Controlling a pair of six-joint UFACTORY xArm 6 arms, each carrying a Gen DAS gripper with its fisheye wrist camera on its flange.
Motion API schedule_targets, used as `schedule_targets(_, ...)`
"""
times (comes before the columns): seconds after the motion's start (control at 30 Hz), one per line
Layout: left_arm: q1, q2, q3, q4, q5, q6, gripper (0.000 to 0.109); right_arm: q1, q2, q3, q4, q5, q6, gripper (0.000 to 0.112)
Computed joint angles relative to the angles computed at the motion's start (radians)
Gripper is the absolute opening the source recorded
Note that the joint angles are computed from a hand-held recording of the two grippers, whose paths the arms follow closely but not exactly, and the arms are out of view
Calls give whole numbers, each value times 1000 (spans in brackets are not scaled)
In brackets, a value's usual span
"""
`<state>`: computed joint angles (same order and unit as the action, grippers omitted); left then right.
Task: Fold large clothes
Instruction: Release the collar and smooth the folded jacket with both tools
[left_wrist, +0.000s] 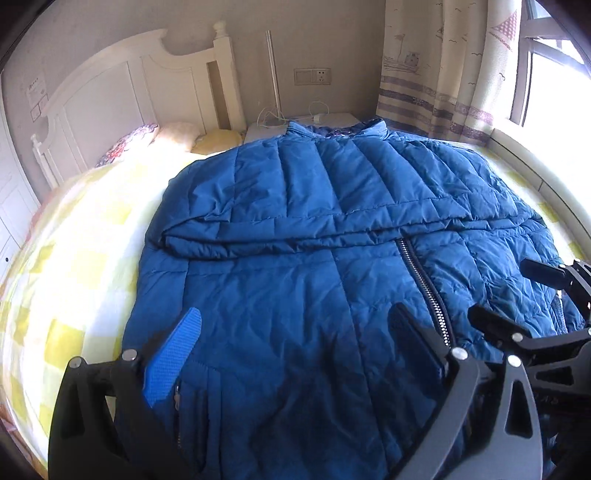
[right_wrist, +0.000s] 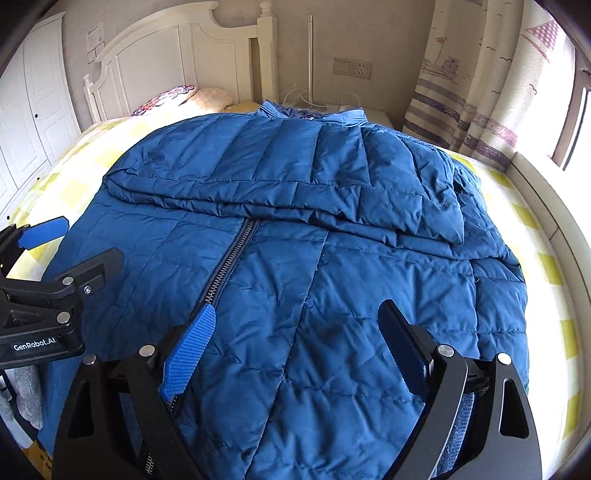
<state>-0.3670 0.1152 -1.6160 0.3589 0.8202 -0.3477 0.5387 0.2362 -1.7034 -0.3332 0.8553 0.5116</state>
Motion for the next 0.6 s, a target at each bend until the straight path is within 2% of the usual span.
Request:
schedule_targets(0.03,-10,53,-60,25,54,10,100,-4,34,-33,-3,42,-6,86)
schedule_targets(0.07,-18,114,-122,43,108,25,100,-11,42,-29,25,43,-22,87)
schedule_targets(0.1,-8,149,-141,19,122,59,101,-20,23,4,45,1,-23,87)
schedule_targets(0.2,44,123,-97,-152,73,77,101,-26,-1,16,49,31,-48,86)
schedule_targets(0.27,50,70,-35,-91,52,31,101,-32,-55,76,-3,11,-12,86)
schedule_targets(0.37,71,-64,138,19,-43,-43,100,-60,-144,191,-72,-4,44,86)
schedule_targets(0.4,84,-91,175,36,-48,-72,100,-73,-161,219,-69,4,48,86)
schedule_targets(0.43,102,-102,191,12,-37,-89,100,-96,-184,257,-24,-27,43,87)
schedule_targets(0.5,151,-110,198,-111,-28,-104,100,-126,-217,306,38,-87,53,86)
schedule_targets(0.6,181,-76,152,-184,21,-98,100,-103,-185,259,-27,-22,70,86)
